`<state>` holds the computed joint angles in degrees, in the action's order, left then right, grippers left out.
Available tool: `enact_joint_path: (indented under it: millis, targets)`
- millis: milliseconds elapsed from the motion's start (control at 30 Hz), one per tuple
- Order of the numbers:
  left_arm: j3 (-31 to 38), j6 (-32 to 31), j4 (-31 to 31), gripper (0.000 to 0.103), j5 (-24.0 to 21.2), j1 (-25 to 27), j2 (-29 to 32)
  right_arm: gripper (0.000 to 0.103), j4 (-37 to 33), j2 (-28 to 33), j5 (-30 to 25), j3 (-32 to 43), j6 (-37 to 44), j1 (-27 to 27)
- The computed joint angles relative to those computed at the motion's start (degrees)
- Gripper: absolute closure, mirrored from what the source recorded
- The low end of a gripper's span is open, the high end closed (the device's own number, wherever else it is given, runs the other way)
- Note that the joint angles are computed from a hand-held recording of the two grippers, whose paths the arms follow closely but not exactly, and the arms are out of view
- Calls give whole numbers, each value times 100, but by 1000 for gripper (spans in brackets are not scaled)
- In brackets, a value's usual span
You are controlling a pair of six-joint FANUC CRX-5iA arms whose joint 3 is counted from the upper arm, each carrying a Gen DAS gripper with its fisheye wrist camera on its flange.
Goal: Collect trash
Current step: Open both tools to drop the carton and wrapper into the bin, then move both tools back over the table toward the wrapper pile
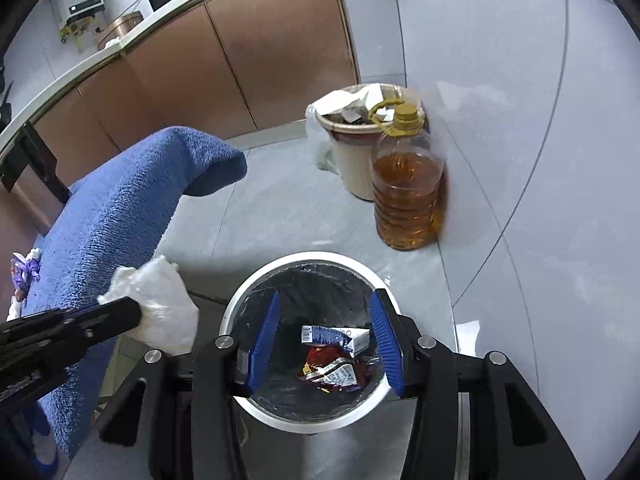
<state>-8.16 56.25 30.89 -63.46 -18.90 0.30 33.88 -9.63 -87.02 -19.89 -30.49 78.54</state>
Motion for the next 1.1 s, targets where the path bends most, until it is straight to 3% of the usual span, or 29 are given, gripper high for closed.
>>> enact_joint_path:
  millis: [67,267,533,900,1100]
  targets:
    - [-2,130,-107,56,113,-34,10,56,28,-12,-105,10,-71,88]
    - [110,397,-396,56,145,-168,241,54,32,-67,-335,-7,-342,335]
    - [33,591,-680,56,476,-172,31,53,41,-198,-386,-141,-732,502]
    - [-315,1068,-1297,56,1207,-53,-1016,49,394,-47,-532,103,-642,604]
    - [-530,1246,-1526,56,1376,405,-1731,45,752,307,-608,582,-205,607]
